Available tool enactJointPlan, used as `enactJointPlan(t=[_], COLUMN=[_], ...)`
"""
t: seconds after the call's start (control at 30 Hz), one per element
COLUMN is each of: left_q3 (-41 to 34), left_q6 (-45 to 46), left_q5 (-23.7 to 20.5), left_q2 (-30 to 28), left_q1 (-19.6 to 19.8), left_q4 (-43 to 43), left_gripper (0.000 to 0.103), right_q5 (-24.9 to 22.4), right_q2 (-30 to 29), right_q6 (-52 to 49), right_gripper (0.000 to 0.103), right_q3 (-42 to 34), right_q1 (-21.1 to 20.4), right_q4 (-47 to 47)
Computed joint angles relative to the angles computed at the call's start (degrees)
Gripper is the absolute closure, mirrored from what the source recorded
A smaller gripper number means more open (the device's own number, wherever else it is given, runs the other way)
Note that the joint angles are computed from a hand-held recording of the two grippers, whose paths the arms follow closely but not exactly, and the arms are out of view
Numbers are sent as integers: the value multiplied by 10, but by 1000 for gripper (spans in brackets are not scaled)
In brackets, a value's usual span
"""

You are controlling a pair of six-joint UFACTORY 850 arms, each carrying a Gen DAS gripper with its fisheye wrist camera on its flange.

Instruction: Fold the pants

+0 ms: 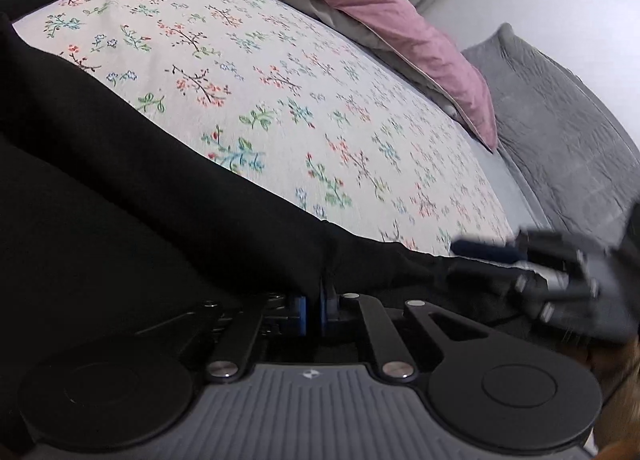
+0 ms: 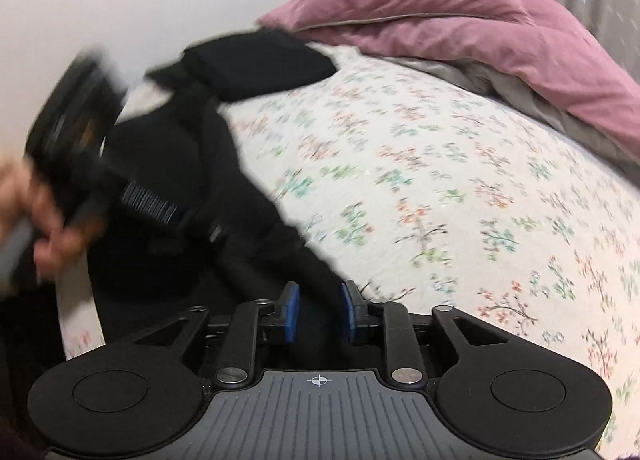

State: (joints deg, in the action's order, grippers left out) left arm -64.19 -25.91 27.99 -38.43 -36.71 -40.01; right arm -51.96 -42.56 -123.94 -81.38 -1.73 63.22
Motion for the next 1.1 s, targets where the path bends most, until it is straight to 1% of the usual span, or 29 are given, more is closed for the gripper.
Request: enactJointPlan(t=[0.03, 0.07, 0.1, 0.13, 0.17, 0.23, 0.3, 0.37, 0.4, 0.5, 0.53, 0.57, 0.6, 0.63, 0.67, 0.7, 0.8, 0.87, 0.9, 0.97, 1.03, 1.1], left_q3=[2, 3, 5, 5, 5, 8, 18, 27, 31, 38, 39, 40, 42, 43, 44, 45, 45, 46, 48, 47, 44, 36], left_q6=[-3, -6, -12, -17, -19, -28, -55, -85, -97, -130, -133, -137, -140, -139, -141, -140, -99, -86, -85, -78, -76, -70], left_q5=[0, -1, 0, -1, -2, -2, 4, 11, 15, 23, 24, 26, 29, 31, 35, 40, 50, 62, 70, 76, 67, 56], left_q2=[1, 2, 3, 4, 4, 5, 8, 11, 12, 13, 14, 15, 16, 17, 17, 18, 21, 23, 23, 23, 21, 17], left_q1=[0, 0, 0, 1, 1, 3, 4, 6, 7, 9, 9, 9, 8, 8, 8, 8, 7, 7, 8, 10, 14, 17], left_q4=[6, 13, 19, 24, 27, 42, 70, 101, 113, 142, 145, 148, 152, 153, 155, 153, 113, 98, 95, 83, 81, 77], left_gripper=[76, 76, 76, 76, 76, 75, 74, 74, 74, 73, 72, 71, 70, 69, 68, 62, 51, 47, 44, 42, 42, 42], right_q5=[-18, -36, -50, -62, -74, -92, -126, -154, -161, -163, -168, -171, -165, -148, -141, -129, -74, -27, -3, 49, 98, 128], right_q2=[-12, -28, -40, -54, -70, -101, -129, -145, -152, -167, -169, -168, -161, -148, -142, -133, -102, -85, -79, -67, -64, -70], right_q6=[44, 94, 127, 152, 185, 243, 278, 298, 305, 332, 329, 322, 304, 275, 259, 237, 168, 114, 82, -12, -123, -221], right_gripper=[65, 50, 44, 42, 43, 42, 46, 56, 57, 61, 69, 81, 89, 98, 98, 99, 99, 99, 99, 99, 99, 99], right_q3=[-22, -49, -68, -88, -112, -153, -189, -208, -217, -232, -231, -227, -214, -193, -183, -169, -129, -108, -98, -76, -61, -56], right_q1=[-1, 2, 5, 9, 16, 29, 39, 46, 51, 66, 66, 66, 66, 65, 64, 63, 61, 63, 65, 73, 87, 102], right_q4=[-20, -44, -51, -60, -80, -104, -124, -132, -139, -167, -166, -164, -157, -146, -141, -130, -86, -31, 3, 92, 194, 284])
